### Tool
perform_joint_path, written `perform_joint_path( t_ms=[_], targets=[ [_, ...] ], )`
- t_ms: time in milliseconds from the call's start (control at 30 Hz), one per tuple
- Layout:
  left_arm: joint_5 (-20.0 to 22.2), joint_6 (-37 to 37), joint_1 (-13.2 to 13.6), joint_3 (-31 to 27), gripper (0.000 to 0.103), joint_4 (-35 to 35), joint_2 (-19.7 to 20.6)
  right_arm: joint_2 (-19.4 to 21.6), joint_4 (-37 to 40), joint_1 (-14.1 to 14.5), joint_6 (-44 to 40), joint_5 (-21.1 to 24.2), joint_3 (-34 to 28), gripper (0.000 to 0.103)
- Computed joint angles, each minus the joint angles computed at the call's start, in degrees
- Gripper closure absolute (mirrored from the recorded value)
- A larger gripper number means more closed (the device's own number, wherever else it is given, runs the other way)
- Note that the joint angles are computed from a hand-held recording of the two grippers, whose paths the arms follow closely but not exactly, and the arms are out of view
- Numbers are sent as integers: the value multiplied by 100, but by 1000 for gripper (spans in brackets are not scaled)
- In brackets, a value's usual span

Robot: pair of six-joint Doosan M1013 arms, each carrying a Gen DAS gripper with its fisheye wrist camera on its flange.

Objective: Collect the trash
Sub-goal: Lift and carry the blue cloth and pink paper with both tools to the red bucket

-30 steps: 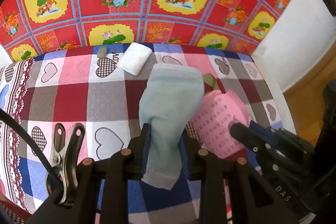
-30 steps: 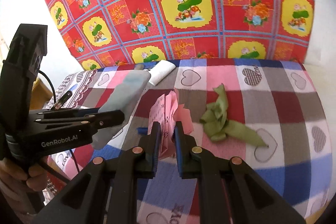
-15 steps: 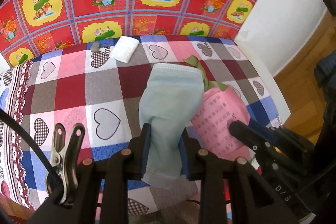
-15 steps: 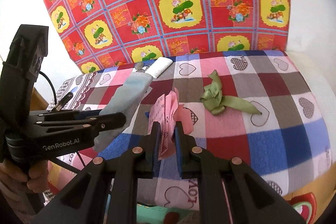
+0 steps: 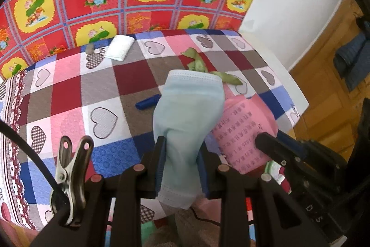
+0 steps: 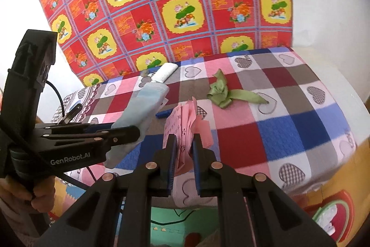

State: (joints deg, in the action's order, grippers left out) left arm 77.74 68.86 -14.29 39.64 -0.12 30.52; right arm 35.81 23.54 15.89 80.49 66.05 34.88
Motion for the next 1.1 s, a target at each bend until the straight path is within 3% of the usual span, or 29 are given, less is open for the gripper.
perform_joint_path(
  t_ms=[500, 1100],
  targets=[
    [208, 723, -271, -205, 77, -490, 173, -795, -445, -216, 732, -706, 1357, 89],
    [695, 1368, -784, -898, 76, -983, 672, -1555, -982, -707, 1627, -1086, 2616, 89]
  ],
)
